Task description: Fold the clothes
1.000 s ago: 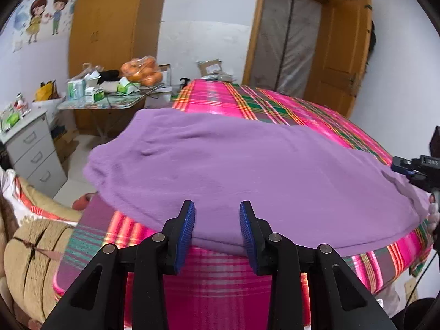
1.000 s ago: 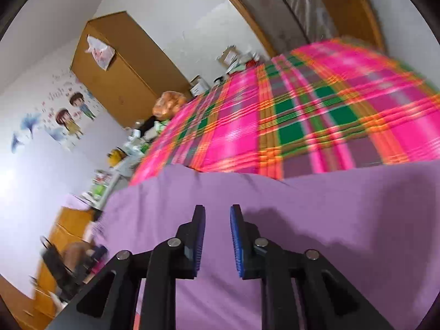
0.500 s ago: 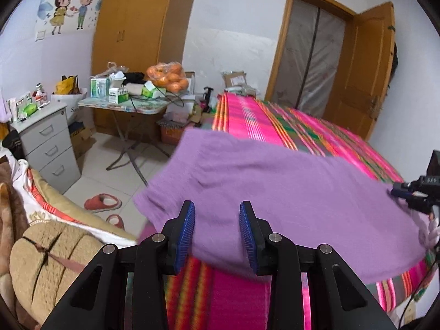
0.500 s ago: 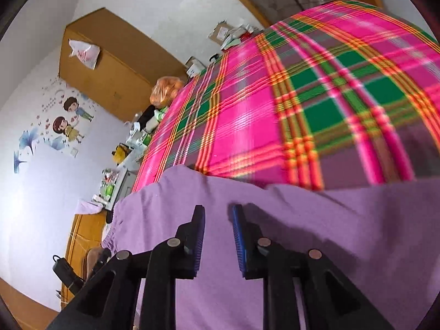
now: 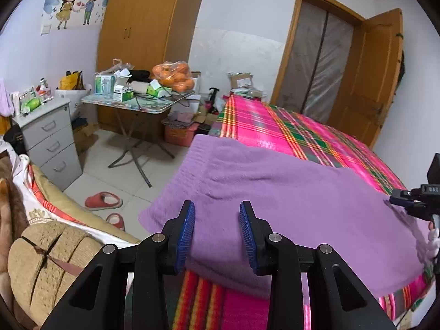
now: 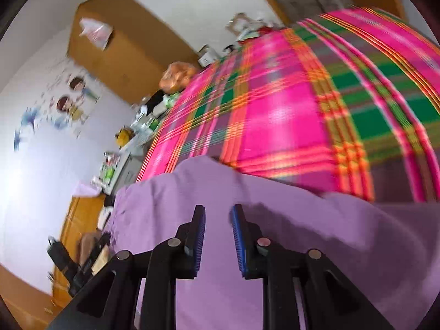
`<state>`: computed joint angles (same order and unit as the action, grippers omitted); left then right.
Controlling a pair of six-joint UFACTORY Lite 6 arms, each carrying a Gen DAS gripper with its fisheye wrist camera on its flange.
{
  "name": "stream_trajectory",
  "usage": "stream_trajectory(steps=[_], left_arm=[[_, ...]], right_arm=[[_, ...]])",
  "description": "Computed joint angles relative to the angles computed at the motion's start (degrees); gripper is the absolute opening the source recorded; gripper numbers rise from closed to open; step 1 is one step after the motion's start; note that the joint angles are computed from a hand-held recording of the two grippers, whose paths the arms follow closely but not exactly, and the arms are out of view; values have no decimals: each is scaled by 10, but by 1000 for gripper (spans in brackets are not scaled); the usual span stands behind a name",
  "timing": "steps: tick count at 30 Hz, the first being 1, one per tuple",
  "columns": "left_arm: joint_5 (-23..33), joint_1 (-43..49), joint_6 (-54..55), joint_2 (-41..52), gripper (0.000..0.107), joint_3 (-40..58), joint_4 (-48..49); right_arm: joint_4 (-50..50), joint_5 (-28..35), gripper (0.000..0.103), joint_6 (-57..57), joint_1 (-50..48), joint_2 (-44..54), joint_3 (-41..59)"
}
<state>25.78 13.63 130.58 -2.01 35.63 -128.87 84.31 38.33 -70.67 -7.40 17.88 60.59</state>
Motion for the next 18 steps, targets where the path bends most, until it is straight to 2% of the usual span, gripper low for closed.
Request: stream_trajectory(steps=[6, 12, 14, 18], left_arm=[[-2, -21, 76, 21, 36, 3, -76], [18, -13, 63, 16, 36, -11, -75], [37, 1, 24, 7, 36, -23, -44], [97, 56, -31, -19, 36, -55, 19]], right_arm=[[8, -80, 19, -44, 63, 9, -3], [70, -125, 21, -115, 91, -12, -32], [68, -134, 22, -113, 99, -13, -31], [78, -111, 22, -119, 86, -10, -34]])
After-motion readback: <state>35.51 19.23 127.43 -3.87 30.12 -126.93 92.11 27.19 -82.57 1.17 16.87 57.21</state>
